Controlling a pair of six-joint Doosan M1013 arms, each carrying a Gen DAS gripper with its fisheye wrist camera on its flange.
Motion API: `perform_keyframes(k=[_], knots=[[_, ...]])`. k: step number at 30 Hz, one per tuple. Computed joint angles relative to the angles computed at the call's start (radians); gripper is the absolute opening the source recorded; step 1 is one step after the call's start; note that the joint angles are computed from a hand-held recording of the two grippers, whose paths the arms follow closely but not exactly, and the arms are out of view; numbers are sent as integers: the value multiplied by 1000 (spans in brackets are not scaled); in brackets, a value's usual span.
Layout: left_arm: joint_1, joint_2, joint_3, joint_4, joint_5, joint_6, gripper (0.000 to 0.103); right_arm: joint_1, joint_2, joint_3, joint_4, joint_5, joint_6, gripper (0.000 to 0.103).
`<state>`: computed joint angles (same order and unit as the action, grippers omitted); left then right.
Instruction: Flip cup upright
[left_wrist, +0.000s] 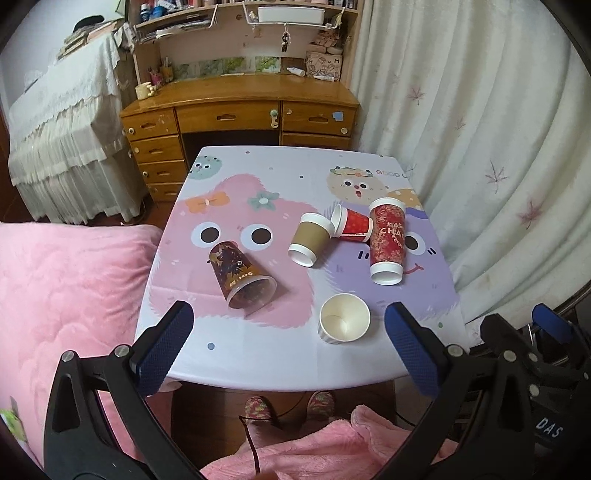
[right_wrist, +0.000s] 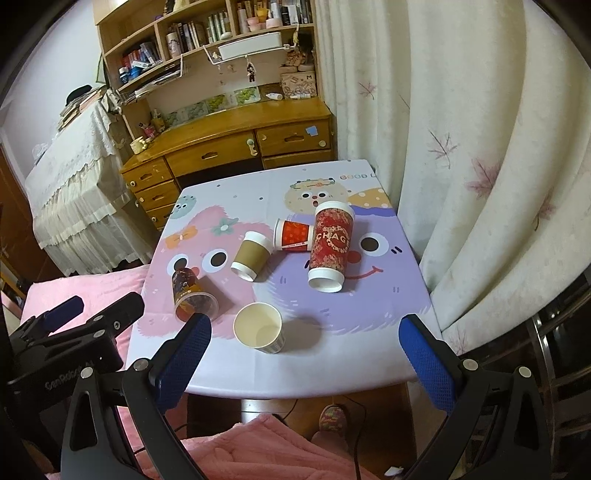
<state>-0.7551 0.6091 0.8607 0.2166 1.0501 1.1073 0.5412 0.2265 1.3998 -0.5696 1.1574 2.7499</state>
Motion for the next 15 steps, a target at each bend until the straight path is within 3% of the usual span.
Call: perform_keyframes(k=[15], knots=[[-9, 9, -13, 23, -3, -14, 103, -16, -4, 4, 24, -11, -26, 103]])
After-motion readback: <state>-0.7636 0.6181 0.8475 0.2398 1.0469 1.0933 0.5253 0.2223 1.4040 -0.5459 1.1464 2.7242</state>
